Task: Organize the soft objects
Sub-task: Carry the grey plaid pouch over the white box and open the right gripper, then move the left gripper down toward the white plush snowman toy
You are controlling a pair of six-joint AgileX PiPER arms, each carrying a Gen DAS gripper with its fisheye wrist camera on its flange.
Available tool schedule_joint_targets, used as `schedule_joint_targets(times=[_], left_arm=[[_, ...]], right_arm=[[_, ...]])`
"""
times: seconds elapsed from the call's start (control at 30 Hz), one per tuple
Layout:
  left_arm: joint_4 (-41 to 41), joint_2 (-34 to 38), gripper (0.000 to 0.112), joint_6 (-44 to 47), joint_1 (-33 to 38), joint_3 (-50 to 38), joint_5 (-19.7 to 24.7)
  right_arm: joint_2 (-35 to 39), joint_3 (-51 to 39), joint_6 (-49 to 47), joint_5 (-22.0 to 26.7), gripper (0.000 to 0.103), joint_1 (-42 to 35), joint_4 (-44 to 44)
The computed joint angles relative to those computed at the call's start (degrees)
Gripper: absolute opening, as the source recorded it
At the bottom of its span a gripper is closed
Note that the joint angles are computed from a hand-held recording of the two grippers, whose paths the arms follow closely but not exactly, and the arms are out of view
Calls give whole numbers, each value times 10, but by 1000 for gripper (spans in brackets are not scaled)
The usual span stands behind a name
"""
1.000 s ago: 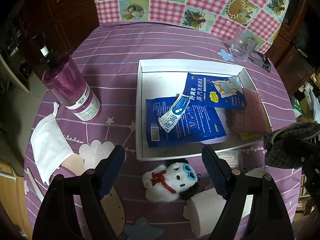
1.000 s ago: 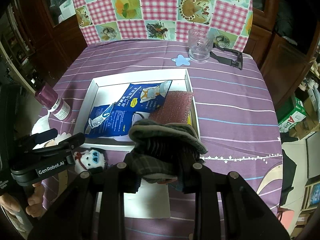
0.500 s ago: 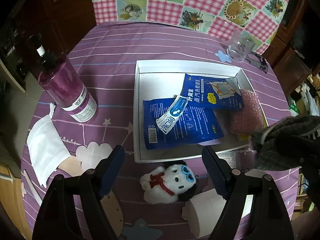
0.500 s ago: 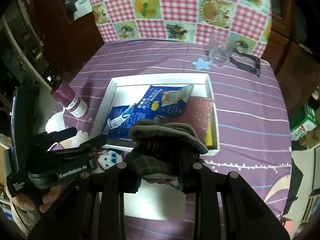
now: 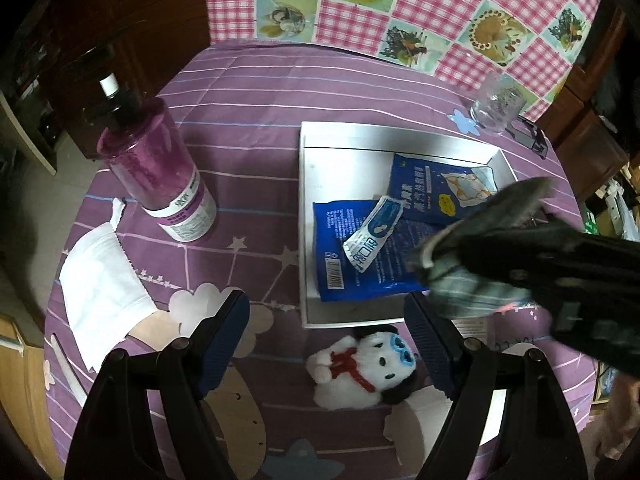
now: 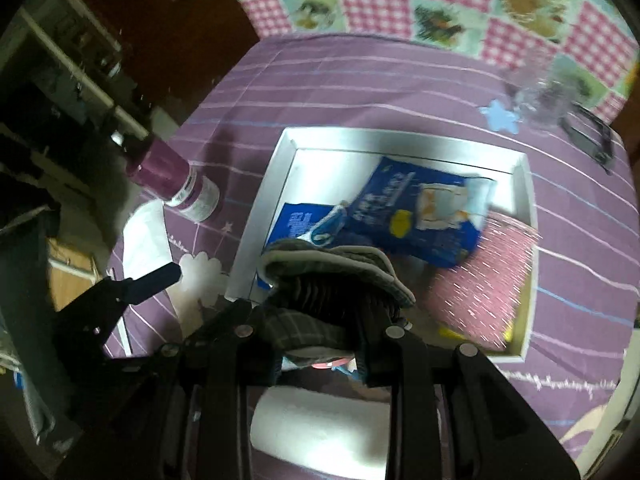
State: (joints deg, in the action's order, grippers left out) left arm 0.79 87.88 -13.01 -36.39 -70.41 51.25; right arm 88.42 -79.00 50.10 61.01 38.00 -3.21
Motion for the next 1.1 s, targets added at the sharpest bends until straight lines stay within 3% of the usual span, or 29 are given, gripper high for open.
schedule_joint_targets(times=[0.2,0.3,0.47,0.53,0.6,0.63,0.7,0.77,0.97,1.03,1.1], left_arm=[[-3,-2,80,6,10,3,1],[-3,2,80,3,13,1,3],[-7,1,80,5,18,3,1],[-11,1,80,8,21,4,-1],[-11,5,80,6,22,3,-1],[-7,8,80,1,20,1,1],[-1,12,80,-4,15,-1,4],[-3,13,80,-2,11,-2,3],[-1,12,80,-2,-5,-2,1],[-1,12,80,-2,-6,-4,1],[-2,12,80,-2,-7,-5,1]], right_arm=[[81,-53,-19,-3,33,-3,2],[93,-47,-24,-30,37,-15,15],[53,58,24,-188,43,-30,13],[27,97,90,-231,45,-31,-14],[-18,156,162,-307,51,-26,-64],[-38,181,196,-339,59,-23,-94],[-64,207,274,-364,70,-13,-166],[-76,209,350,-341,76,6,-242],[-82,177,449,-154,76,91,-403],[-73,167,424,-94,76,126,-442],[-79,170,347,-77,76,136,-425]])
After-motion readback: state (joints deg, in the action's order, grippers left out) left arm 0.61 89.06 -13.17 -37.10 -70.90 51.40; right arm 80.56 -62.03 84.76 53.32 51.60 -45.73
